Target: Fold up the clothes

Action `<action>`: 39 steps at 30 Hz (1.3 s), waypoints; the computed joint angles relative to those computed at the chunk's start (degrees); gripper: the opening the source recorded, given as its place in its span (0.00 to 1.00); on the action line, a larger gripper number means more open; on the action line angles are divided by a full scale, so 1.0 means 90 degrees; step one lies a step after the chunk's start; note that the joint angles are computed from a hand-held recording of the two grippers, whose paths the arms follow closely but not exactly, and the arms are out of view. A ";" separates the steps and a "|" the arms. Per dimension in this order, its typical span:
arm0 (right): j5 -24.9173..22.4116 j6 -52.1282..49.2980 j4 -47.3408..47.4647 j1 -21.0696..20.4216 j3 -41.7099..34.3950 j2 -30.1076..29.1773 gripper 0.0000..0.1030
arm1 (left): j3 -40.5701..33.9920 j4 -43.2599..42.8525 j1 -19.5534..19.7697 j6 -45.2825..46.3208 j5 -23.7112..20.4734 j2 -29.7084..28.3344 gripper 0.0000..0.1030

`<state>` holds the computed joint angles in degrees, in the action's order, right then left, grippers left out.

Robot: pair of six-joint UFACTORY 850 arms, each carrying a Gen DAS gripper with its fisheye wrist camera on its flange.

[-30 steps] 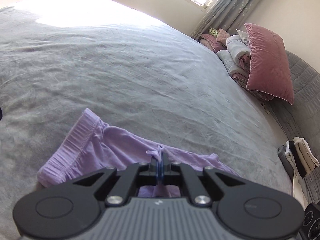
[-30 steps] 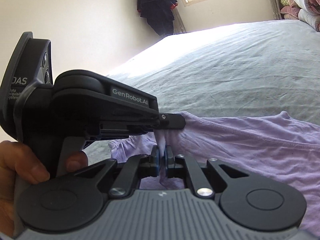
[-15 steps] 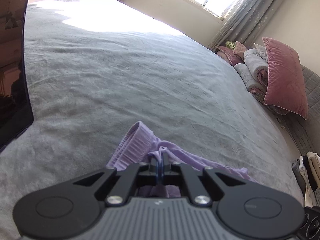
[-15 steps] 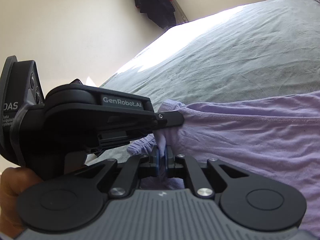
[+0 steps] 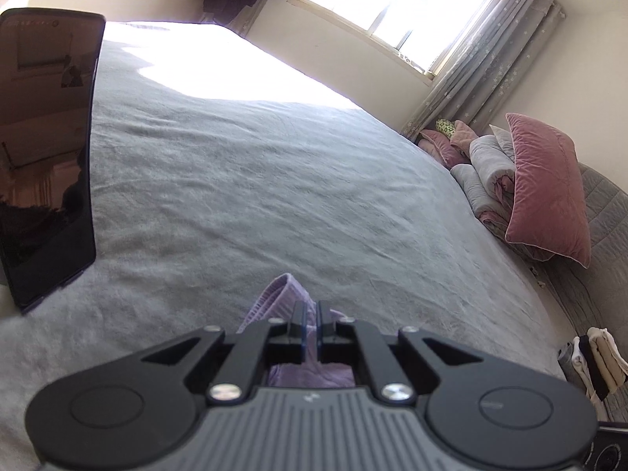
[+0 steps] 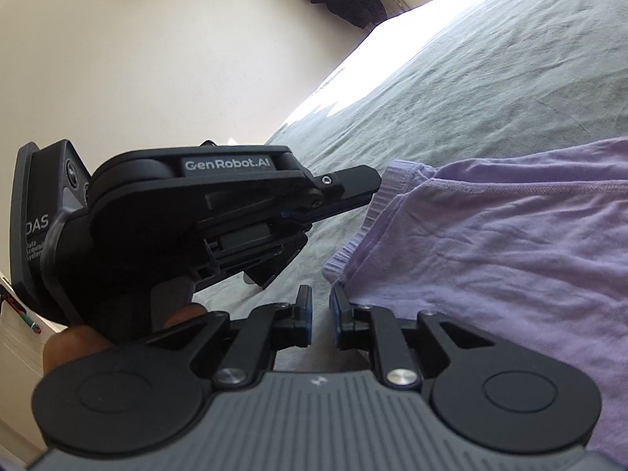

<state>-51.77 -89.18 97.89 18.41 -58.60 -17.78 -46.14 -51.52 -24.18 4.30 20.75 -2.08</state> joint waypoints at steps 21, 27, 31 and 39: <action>0.1161 -0.1205 0.0774 -0.2309 0.1189 0.1276 0.42 | -0.0430 -0.1044 -0.0860 0.1272 0.1128 -0.0537 0.13; 0.1695 -0.3623 0.1666 -0.2306 0.1568 0.1475 0.42 | -0.0812 -0.1809 -0.1223 0.3122 0.0862 -0.1068 0.23; 0.2112 -0.5231 0.1759 -0.2106 0.1742 0.1473 0.42 | -0.0740 -0.2526 -0.1313 0.4125 0.1052 -0.1102 0.23; 0.1732 -0.4078 0.0354 -0.2835 0.1543 0.1425 0.51 | -0.0485 -0.3459 -0.1226 0.4300 0.1460 -0.0744 0.31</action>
